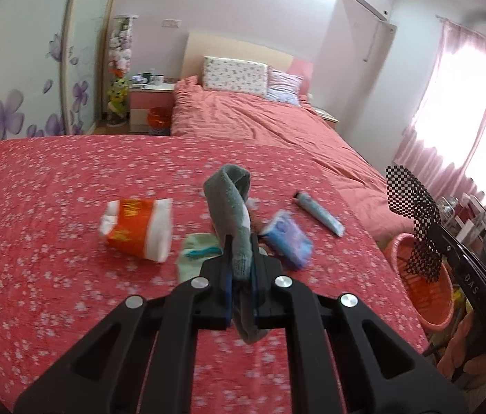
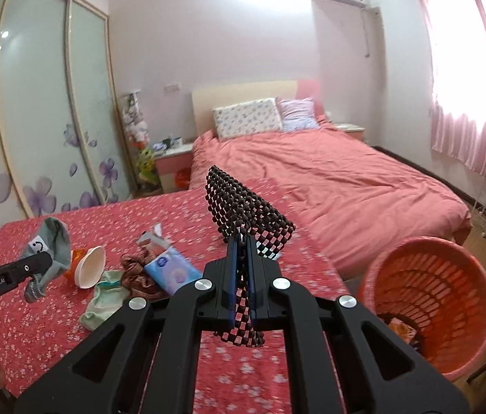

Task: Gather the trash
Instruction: 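Carry the grey sock and mesh pouch over the orange basket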

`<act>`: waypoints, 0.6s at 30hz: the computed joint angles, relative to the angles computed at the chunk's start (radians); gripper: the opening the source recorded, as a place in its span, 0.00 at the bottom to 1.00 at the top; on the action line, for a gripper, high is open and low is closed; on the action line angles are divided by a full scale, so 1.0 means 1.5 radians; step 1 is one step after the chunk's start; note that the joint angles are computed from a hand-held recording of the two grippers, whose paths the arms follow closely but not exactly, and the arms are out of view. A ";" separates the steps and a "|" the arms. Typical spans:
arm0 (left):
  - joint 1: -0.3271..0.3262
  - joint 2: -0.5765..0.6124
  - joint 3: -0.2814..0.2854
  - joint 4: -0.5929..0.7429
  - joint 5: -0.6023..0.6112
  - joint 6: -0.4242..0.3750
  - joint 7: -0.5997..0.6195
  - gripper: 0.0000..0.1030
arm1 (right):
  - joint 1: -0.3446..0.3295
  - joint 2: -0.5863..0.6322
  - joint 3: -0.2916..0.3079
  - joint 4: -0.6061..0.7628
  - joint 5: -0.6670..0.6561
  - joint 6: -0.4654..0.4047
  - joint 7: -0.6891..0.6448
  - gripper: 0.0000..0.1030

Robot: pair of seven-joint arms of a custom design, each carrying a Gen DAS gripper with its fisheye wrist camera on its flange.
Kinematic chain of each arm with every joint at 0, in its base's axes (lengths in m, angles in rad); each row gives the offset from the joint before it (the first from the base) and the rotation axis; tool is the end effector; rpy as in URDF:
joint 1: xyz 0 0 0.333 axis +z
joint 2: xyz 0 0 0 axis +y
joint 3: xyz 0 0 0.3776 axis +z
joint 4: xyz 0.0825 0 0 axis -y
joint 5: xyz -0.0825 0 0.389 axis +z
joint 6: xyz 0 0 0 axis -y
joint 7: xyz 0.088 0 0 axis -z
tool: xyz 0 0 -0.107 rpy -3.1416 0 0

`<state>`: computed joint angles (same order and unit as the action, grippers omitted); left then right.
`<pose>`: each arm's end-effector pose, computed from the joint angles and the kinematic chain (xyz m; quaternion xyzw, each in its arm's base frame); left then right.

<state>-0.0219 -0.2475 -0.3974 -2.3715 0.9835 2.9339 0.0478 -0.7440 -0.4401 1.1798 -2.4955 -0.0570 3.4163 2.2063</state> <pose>0.4198 -0.2610 0.5357 -0.6876 0.5749 -0.3706 0.2437 0.4178 0.2733 0.5253 -0.6194 0.5733 -0.3065 0.4402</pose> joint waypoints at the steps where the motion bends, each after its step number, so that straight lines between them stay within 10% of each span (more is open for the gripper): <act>1: -0.003 0.009 -0.005 0.010 0.001 0.001 0.001 0.08 | 0.002 -0.010 -0.006 -0.006 0.004 0.002 0.002 0.05; 18: -0.165 0.176 0.035 0.178 0.080 0.012 -0.020 0.08 | 0.011 -0.096 -0.082 -0.101 0.050 0.020 0.031 0.05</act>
<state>-0.2702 0.0161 -0.3446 -2.1049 1.1034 2.9517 0.0183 -0.7271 -0.5843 1.0571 -2.6464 0.0183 3.4457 2.2534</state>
